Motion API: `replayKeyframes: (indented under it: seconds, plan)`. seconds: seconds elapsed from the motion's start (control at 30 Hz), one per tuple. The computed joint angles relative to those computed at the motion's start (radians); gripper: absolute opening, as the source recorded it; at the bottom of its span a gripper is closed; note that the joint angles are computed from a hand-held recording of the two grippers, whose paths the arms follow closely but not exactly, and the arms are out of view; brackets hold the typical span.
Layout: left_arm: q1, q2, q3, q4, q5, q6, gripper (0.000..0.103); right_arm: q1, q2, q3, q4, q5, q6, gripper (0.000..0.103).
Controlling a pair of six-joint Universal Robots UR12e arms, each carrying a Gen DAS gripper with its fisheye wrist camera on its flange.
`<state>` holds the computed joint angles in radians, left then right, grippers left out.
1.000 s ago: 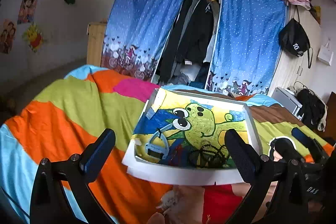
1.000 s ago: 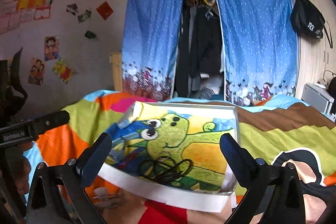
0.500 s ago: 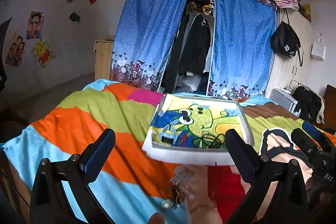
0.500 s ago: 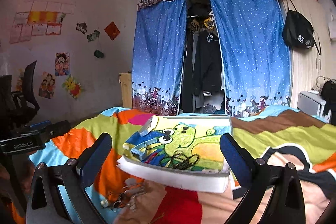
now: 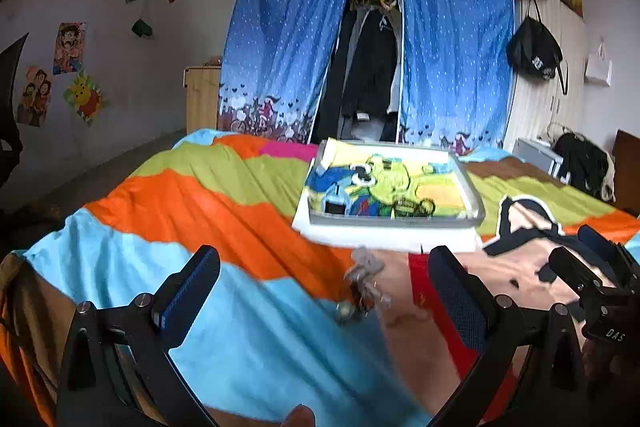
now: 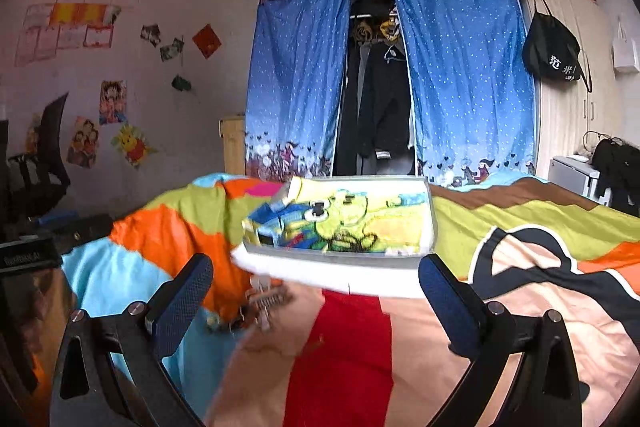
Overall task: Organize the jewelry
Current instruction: 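Withdraw both tools from the tray toward the remaining jewelry, then reach the right tool to the gold chain while the left tool reaches the keyring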
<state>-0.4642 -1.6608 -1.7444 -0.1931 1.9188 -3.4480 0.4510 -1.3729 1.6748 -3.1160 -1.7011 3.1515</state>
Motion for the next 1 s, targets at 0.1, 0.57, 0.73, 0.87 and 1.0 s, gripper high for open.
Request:
replayKeyframes:
  seconds: [0.1,0.57,0.73,0.87,1.0]
  plan:
    - [-0.001,0.011,-0.022,-0.018,-0.008,0.001,0.102,0.007,-0.006,0.017,0.02,-0.006,-0.013,0.103]
    - [0.001,0.02,-0.057,-0.219,-0.096,0.066,0.102,-0.014,-0.025,0.058,0.243,0.069,0.034,0.103]
    - [0.009,0.015,-0.06,-0.258,-0.14,0.057,0.102,-0.019,-0.026,0.068,0.295,0.077,0.041,0.103]
    - [0.018,0.01,-0.055,-0.26,-0.161,0.056,0.102,-0.028,-0.02,0.064,0.323,0.092,0.054,0.103]
    - [0.037,-0.009,-0.036,-0.233,-0.212,0.08,0.102,-0.041,-0.002,0.045,0.349,0.123,0.037,0.103]
